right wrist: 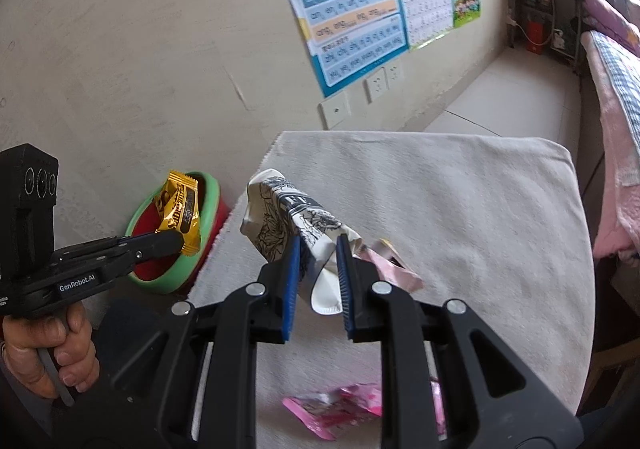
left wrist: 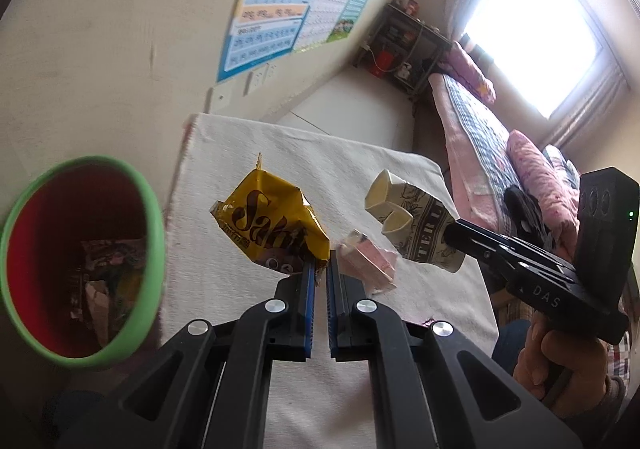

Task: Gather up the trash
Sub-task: 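Carry the gold and silver wrappers over the red bin and open both tools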

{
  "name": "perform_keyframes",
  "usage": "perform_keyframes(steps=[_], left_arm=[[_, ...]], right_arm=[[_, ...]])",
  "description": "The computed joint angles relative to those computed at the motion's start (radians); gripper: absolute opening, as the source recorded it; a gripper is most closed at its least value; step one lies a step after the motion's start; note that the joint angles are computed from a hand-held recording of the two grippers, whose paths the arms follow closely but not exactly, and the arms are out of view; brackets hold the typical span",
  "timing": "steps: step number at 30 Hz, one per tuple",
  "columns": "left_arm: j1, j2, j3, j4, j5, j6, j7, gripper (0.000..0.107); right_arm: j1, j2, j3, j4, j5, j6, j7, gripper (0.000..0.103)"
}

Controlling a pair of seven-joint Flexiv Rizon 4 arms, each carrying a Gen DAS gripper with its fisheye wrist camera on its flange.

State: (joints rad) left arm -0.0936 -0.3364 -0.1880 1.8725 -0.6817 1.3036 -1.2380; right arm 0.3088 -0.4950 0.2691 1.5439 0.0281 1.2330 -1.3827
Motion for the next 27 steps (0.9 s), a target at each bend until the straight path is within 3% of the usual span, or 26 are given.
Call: perform_keyframes(steps=[27], left_arm=[[0.102, 0.147, 0.098, 0.203, -0.194, 0.069, 0.094, 0.003]], right_arm=[[0.166, -0.205, 0.042, -0.358, -0.006, -0.162, -0.097, 0.019]])
